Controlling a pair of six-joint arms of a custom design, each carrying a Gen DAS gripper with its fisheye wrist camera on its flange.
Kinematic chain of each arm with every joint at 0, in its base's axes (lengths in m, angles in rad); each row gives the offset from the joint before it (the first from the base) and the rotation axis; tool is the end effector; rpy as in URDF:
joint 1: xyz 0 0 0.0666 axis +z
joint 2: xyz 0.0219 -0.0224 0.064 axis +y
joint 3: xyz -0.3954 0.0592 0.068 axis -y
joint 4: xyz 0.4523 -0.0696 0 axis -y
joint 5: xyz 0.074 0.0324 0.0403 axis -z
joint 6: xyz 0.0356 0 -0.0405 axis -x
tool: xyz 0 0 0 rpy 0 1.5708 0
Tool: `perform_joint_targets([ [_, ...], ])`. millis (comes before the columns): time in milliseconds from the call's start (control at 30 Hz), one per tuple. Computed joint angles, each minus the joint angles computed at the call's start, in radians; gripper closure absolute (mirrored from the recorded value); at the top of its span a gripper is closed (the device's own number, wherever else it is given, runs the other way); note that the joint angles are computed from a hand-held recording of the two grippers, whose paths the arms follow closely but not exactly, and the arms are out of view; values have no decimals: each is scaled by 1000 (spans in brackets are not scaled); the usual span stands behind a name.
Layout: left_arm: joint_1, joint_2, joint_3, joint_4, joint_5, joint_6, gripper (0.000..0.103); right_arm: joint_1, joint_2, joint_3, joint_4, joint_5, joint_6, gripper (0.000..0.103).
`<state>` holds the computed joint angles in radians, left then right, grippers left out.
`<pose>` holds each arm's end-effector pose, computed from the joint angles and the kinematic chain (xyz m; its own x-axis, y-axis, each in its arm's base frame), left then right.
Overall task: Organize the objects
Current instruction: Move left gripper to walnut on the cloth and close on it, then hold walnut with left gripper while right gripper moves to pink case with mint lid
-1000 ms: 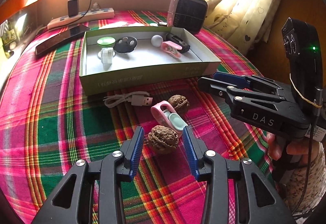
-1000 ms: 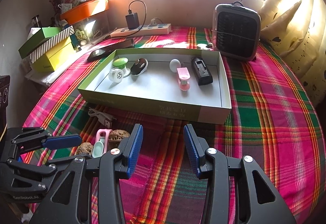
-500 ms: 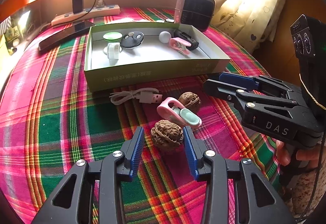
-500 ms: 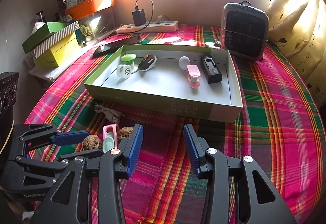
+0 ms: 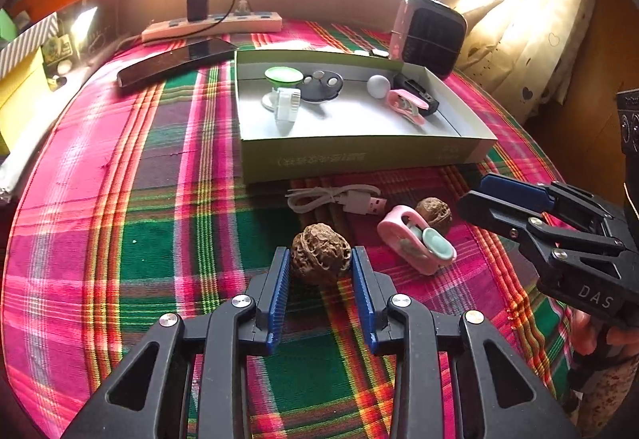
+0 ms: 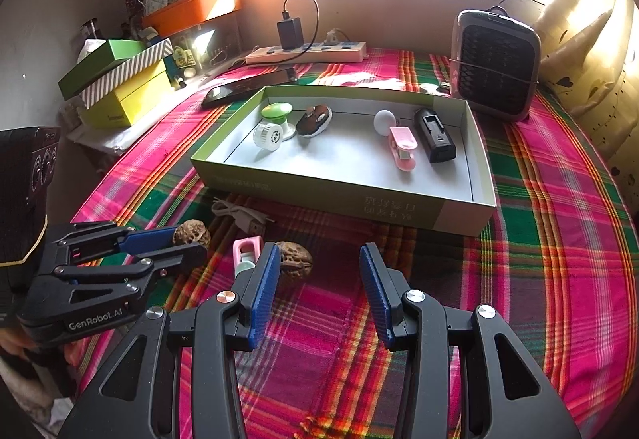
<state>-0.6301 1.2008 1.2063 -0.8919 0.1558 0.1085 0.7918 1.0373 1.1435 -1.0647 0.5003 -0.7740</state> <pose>0.3710 -0.2779 0.4416 -0.6940 0.3737 -0.6155 0.5897 0.7855 -0.1880 0.2860 0.2649 0.4673 -0.7122 0.1516 -0.6854 0.0939 0.9882 0.1210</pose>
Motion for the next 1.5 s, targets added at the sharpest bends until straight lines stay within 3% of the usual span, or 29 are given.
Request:
perform_joint_targets([
  [533,56,-15,-15,3,-10,20,74,35,47,14,96,-107,91,60],
  [833,63,-14,-16,7,3,20,74,24,83,40,57,-87,105,60],
  [1167,68,-6,-9,5,20,11,74,-1,114,50,40,-129,104,60],
  [1333,68,1,-3,7,25,6,70,-2,118,52,38,-118,94,60],
  [1500,61,5,0,6,3,-10,69,2,119,51,37,-105,94,60],
])
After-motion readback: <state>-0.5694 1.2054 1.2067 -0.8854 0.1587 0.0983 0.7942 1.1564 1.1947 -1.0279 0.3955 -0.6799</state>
